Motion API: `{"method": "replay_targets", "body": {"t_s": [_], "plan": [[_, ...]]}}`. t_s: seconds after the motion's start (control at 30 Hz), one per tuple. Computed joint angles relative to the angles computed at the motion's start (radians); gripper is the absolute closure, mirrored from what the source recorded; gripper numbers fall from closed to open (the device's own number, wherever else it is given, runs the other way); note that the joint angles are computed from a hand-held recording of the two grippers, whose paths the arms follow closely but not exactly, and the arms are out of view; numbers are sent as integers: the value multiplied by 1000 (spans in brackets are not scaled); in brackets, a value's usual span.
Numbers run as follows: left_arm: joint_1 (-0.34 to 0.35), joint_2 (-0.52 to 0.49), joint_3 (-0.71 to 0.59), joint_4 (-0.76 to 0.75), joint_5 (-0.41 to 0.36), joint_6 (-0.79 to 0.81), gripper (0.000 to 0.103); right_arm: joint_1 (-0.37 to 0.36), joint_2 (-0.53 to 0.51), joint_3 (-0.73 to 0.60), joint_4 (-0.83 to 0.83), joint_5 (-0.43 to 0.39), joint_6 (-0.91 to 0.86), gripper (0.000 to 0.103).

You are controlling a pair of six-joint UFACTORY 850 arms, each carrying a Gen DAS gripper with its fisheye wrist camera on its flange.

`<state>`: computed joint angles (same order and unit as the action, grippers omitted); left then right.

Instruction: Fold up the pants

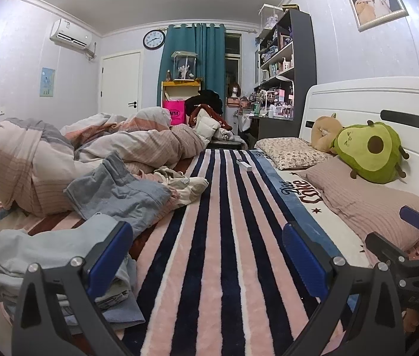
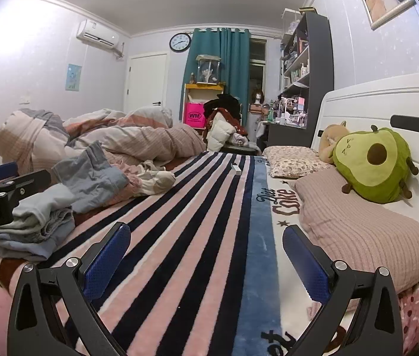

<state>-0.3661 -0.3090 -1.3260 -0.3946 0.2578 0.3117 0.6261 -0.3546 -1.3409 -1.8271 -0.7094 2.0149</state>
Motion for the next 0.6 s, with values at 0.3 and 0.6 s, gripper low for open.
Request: {"method": "replay_targets", "body": {"t_s": [0.3, 0.6], "plan": [[0, 1, 3, -3, 0, 5, 3, 0, 0, 0, 1, 2, 1, 1], [0, 1, 2, -2, 0, 4, 3, -1, 1, 2, -3, 2, 3, 1]]}}
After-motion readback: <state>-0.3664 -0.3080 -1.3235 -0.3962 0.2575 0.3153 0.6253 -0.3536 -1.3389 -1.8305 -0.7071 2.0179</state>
